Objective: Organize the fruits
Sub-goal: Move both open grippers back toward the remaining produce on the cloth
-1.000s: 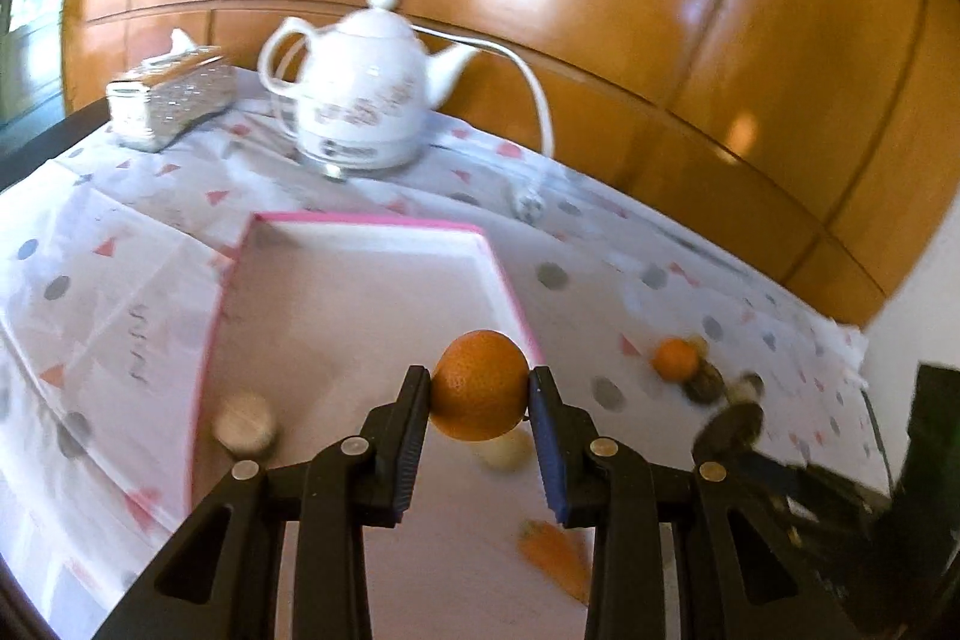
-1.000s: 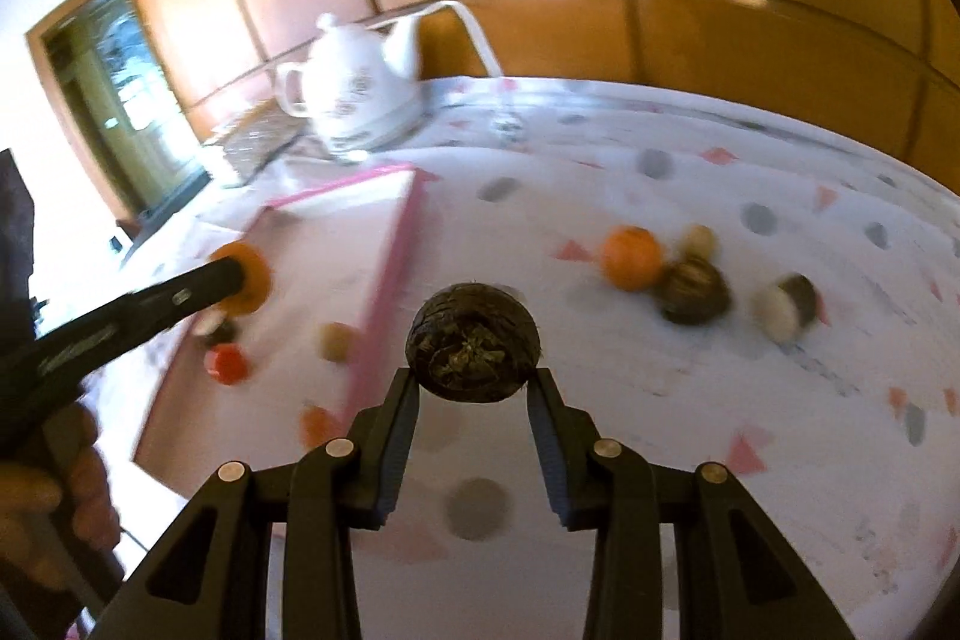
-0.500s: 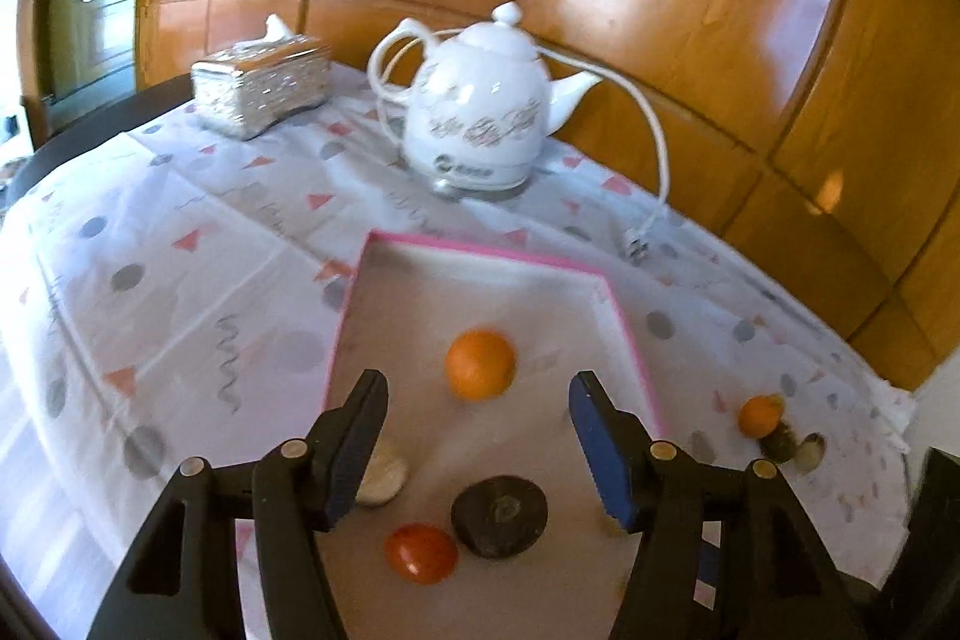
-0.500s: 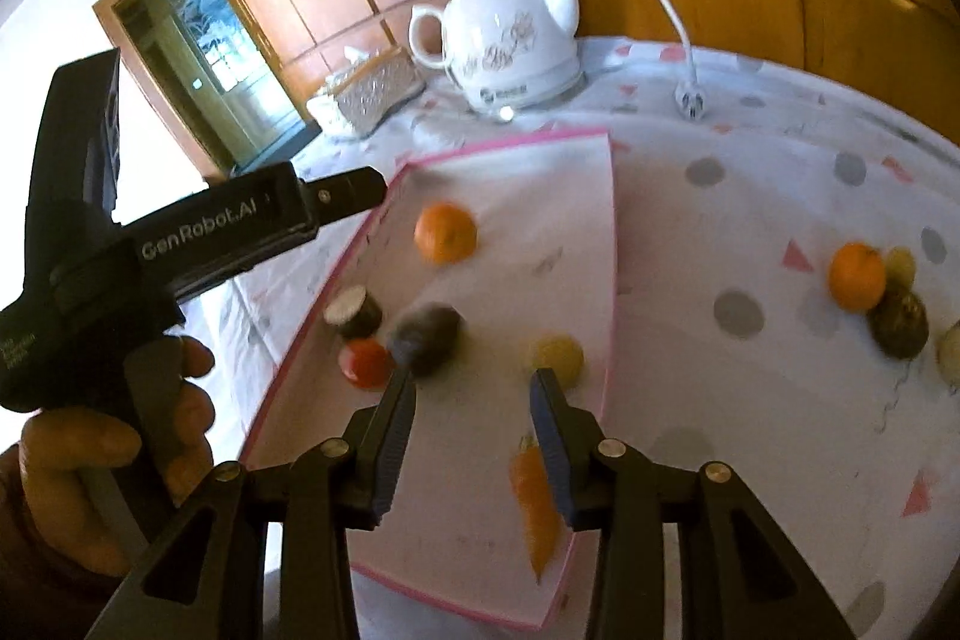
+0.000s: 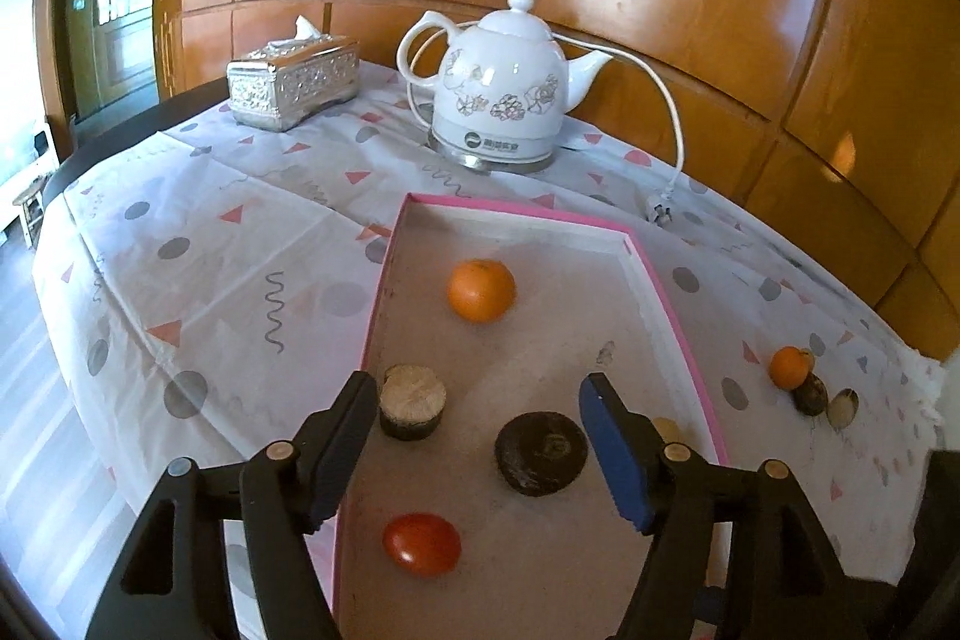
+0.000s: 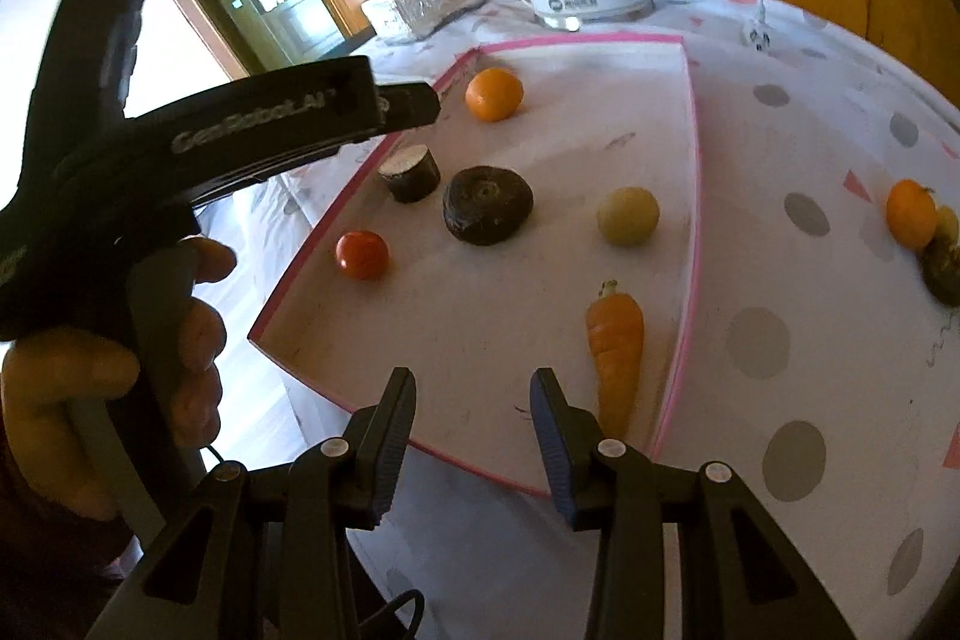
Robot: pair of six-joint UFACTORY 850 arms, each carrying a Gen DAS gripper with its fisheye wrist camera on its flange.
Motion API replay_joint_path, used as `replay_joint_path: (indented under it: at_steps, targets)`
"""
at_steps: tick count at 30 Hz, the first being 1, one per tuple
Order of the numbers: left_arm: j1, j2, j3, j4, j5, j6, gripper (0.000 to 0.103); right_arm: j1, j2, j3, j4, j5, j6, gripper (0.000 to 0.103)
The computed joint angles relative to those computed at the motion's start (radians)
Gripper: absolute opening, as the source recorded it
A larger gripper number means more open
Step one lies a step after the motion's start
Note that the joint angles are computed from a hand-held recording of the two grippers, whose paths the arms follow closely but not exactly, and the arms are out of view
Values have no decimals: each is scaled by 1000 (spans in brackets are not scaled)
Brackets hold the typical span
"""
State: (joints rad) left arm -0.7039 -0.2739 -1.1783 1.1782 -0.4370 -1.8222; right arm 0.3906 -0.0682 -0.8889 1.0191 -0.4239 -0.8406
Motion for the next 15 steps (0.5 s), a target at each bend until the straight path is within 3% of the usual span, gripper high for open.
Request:
replay_joint_path:
  at_steps: [4,10,12,13,15]
  targets:
    - [-3,2,-1,4,5,8,72,0,-5,-18,-74,-23,102,40]
    - [-8,4,2,15,13,17,72,-3,23,8,-14,-46,91,40]
    - [-10,5,1,8,13,25,76,-2,39,26,33,-26,49,40]
    - [-13,4,-1,2,6,28,84,-2,48,36,55,-9,35,40]
    - [-19,5,0,28,2,6,85,-7,69,59,111,22,-8,40]
